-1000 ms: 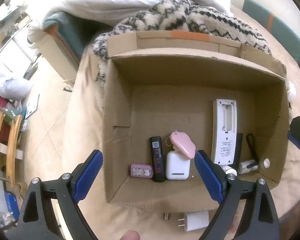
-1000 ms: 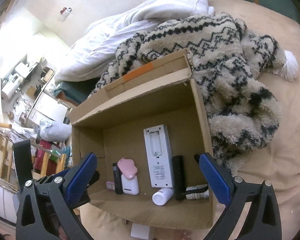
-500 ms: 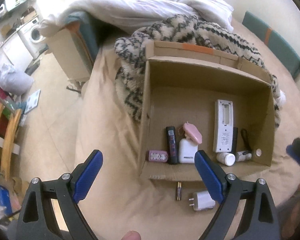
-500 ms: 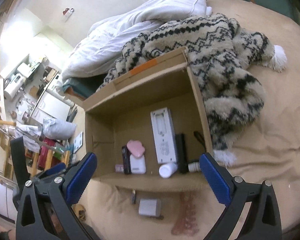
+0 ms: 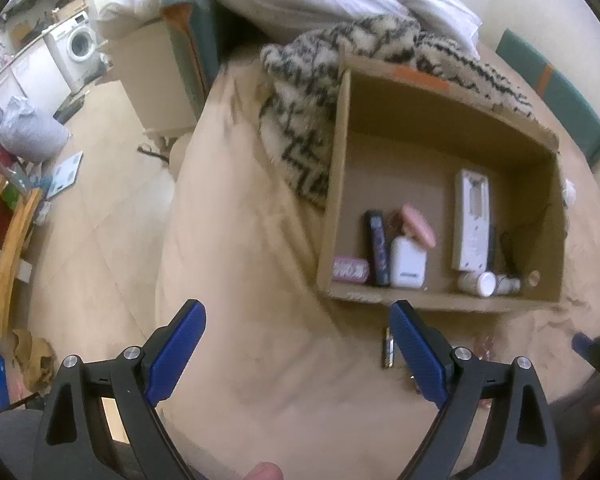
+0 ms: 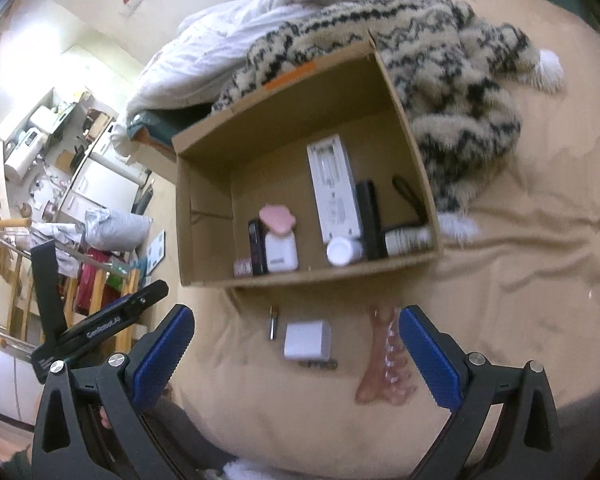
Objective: Organize rigid objects
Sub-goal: 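Lower the right tool onto the AA battery beside the box and close it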
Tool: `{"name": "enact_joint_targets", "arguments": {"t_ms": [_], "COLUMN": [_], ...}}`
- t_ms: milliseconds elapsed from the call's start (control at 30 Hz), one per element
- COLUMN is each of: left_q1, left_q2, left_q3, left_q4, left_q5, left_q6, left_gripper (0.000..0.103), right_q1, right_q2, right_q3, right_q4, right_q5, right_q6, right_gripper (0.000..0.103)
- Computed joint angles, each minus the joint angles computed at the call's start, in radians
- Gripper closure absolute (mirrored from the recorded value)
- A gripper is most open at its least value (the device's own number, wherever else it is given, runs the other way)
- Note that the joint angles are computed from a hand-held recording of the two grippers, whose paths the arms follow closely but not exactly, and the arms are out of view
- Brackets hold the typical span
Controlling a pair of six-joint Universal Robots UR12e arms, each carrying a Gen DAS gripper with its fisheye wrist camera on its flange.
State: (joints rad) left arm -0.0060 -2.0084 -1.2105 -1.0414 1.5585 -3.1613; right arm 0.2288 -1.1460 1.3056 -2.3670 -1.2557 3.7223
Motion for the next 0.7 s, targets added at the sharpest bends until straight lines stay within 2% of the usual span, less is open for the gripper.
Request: {"name": "enact_joint_targets", "arguments": {"t_ms": [100,233,367,400,433,467,567,700], "left_q1": [0.006,0.012,0.017,0.019,0.02,0.021,0.024,0.026], "left_q2": [0.001,0.007,0.009,0.008,0.007,0.006,0.005,0.01], "left_q3": [-0.004,-0.011,-0.009,-0.007,-0.004,-0.002,0.002,-0.002], "left_q4": [-0.005,0.011,-0.002,-0.008,-0.014,-0.018,-0.028,-0.028], "left_q5": [-0.007,-0.021,-0.038,-0.048,-0.057,-0.064,-0.082,-0.102], "left_q6": [-0.02,-0.036,-0.046,-0.047,-0.048,-0.051,-0.055,-0.051], "left_gripper": [0.011,0.011,0.011,0.011,0.011,0.011,0.011,0.011], "right_q1": [0.001,0.018,0.021,0.027,0.034,0.04,0.064,0.104], "right_q2": [-0.004,0.005,0.029,0.038,0.049,0.062,0.094,0.139], "right_q3": [0.011,-0.013,-0.046,-0.061,-0.078,-0.097,-0.133,-0.185], "right_q4": [0.023,0.151,0.255,0.279,0.311,0.347,0.414,0.471], "right_q5": [-0.008,-0.111,-0.078,-0.083,-0.084,-0.077,-0.066,-0.153], "right_q6": [0.017,-0.03,-0.048,-0.068,-0.09,-0.106,-0.122,-0.149], "right_gripper": [0.0,0.0,0.001,0.007,0.024,0.034,0.036,0.037]}}
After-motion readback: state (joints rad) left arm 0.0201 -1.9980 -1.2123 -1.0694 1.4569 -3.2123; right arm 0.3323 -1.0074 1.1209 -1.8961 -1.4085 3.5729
